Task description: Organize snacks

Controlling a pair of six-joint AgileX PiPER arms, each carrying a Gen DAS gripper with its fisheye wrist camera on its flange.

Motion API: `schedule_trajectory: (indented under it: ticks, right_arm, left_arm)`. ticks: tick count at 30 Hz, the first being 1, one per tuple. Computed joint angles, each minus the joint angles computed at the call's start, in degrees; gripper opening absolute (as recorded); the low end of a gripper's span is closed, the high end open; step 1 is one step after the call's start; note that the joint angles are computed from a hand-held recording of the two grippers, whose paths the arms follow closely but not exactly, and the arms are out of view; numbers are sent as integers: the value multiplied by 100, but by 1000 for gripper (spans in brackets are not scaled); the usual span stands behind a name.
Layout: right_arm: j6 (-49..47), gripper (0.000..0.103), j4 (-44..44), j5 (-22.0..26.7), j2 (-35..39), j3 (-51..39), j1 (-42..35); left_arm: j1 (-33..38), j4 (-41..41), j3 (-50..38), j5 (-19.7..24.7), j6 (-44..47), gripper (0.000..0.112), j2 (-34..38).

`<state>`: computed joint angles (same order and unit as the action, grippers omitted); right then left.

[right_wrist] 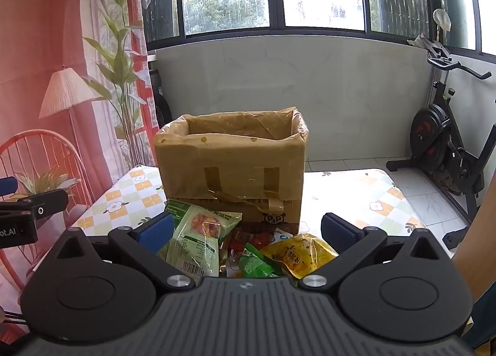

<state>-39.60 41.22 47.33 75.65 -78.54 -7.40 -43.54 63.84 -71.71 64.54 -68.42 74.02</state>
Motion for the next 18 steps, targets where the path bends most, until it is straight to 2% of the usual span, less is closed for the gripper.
schedule_trajectory:
  ticks: [16,18]
  right_arm:
    - [-42,103,63,-15,2,73,-23]
    - [-137,103,276,62,38,66,-125]
  left_arm:
    - [-43,24,4,58,-32,102,-28]
    - [80,-19,21,-123,70,102,-93]
